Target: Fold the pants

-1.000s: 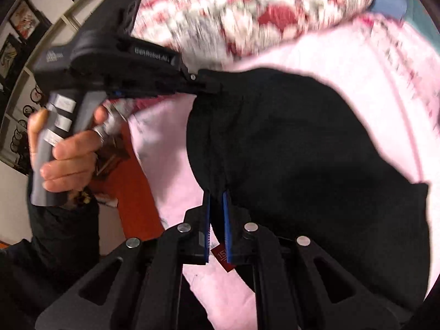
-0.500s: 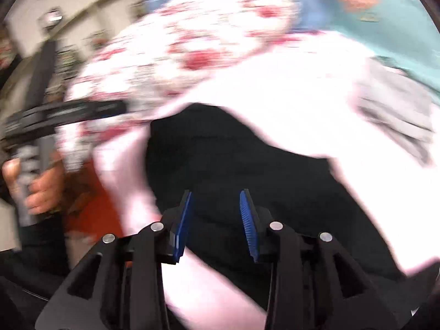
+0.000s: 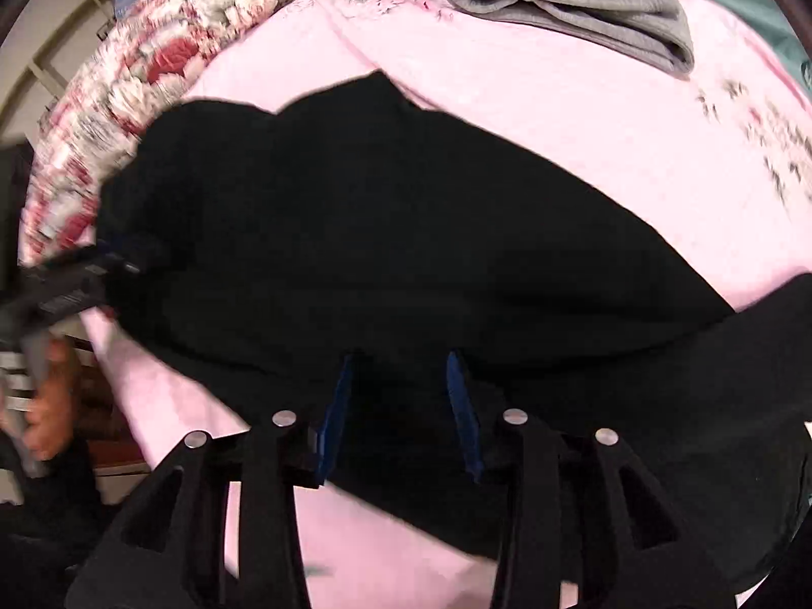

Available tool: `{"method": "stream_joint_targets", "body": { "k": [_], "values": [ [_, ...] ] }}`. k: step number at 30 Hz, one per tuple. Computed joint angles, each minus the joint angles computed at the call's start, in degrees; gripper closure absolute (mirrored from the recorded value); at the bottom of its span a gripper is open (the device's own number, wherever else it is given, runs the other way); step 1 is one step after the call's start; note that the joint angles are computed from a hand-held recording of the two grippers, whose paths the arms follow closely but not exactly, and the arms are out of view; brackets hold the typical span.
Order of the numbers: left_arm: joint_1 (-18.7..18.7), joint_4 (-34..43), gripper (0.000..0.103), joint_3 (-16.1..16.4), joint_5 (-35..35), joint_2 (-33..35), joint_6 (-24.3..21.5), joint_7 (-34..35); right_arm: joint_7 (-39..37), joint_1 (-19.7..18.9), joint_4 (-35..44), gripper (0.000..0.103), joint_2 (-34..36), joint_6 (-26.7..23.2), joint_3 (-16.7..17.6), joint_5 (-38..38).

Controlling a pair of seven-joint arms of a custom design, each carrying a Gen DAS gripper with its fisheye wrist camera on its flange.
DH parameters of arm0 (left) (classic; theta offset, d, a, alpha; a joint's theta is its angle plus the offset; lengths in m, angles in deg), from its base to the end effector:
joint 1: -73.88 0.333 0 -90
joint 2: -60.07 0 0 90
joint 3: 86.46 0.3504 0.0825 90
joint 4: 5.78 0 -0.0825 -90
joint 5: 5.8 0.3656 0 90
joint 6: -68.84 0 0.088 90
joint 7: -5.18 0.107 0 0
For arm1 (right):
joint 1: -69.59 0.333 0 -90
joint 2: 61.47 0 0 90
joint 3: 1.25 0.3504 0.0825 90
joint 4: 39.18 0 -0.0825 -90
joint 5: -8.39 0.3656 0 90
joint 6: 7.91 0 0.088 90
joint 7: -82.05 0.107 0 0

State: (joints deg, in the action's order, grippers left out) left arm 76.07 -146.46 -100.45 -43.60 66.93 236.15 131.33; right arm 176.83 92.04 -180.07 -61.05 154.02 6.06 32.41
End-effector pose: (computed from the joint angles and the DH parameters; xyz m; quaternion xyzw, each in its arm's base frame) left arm 0.4950 -0.0636 0.3295 -0.6154 0.7594 -0.2028 0.0594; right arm 0.4396 0.2276 0.3771 -0.7130 0.6716 0.0065 0.2011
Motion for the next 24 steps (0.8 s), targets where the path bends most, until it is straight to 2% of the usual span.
{"method": "stream_joint_targets", "body": {
  "k": [1, 2, 4, 5, 6, 7, 8, 9, 11, 13, 16, 19, 22, 23, 24],
  "values": [
    [0.0, 0.1, 0.043, -0.2, -0.5, 0.0, 0.0, 0.3, -3.4, -0.5, -0.7, 0.057, -1.4, -0.4, -0.4, 4.4],
    [0.1, 0.3, 0.039, -0.6, -1.4, 0.3, 0.2, 1.0, -2.7, -1.3, -2.3, 0.054, -4.1, -0.4, -1.9, 4.9],
    [0.4, 0.4, 0.035, -1.5, -3.9, 0.6, 1.0, 3.6, 7.5, -6.8, -4.9, 0.051, -8.7, -1.3, -2.5, -4.3],
    [0.7, 0.4, 0.033, -2.1, -5.5, 0.7, 1.4, 5.2, 15.2, -11.5, -5.3, 0.042, -10.6, -4.0, -3.0, -10.9],
    [0.5, 0.6, 0.030, -2.3, -6.1, 1.0, 1.8, 5.7, 19.1, -14.4, -5.0, 0.036, -11.2, -6.2, -3.7, -13.7],
    [0.6, 0.5, 0.030, -2.7, -7.1, 1.2, 2.3, 6.8, 23.4, -18.3, -3.3, 0.035, -10.4, -10.1, -5.2, -16.8],
    [0.7, 0.4, 0.029, -3.0, -7.9, 1.2, 2.9, 7.7, 25.9, -20.5, -1.7, 0.035, -9.1, -13.2, -6.4, -18.7],
    [0.8, 0.2, 0.029, -3.3, -8.8, 1.2, 3.2, 8.5, 28.2, -22.6, 0.5, 0.036, -7.2, -16.5, -7.7, -20.6],
    [1.5, 0.2, 0.029, -4.2, -12.2, 1.1, 3.3, 11.8, 30.8, -24.7, 3.9, 0.036, -4.0, -19.7, -10.0, -22.1],
    [1.9, 0.6, 0.029, -4.3, -15.6, 1.0, 2.2, 15.0, 28.6, -25.9, 6.8, 0.036, -1.1, -22.3, -12.1, -20.1],
    [1.5, 1.6, 0.029, -2.9, -18.0, 1.0, -0.6, 18.1, 28.7, -25.9, 9.5, 0.036, 2.0, -23.8, -12.8, -18.1],
    [1.1, 2.4, 0.029, -1.5, -19.7, 1.1, -3.1, 20.2, 30.6, -25.7, 11.7, 0.036, 4.8, -24.7, -13.5, -19.3],
    [0.9, 3.2, 0.029, -0.3, -21.5, 1.2, -5.7, 22.1, 34.3, -24.6, 13.9, 0.036, 7.5, -28.6, -14.0, -22.1],
    [0.9, 3.3, 0.029, 0.0, -22.2, 1.2, -6.5, 22.9, 35.7, -24.0, 13.9, 0.037, 7.5, -29.2, -14.3, -24.5],
    [0.8, 3.5, 0.029, 0.3, -22.6, 1.2, -6.9, 23.3, 36.4, -23.6, 13.8, 0.048, 7.4, -29.3, -14.2, -25.4]
  ]
}}
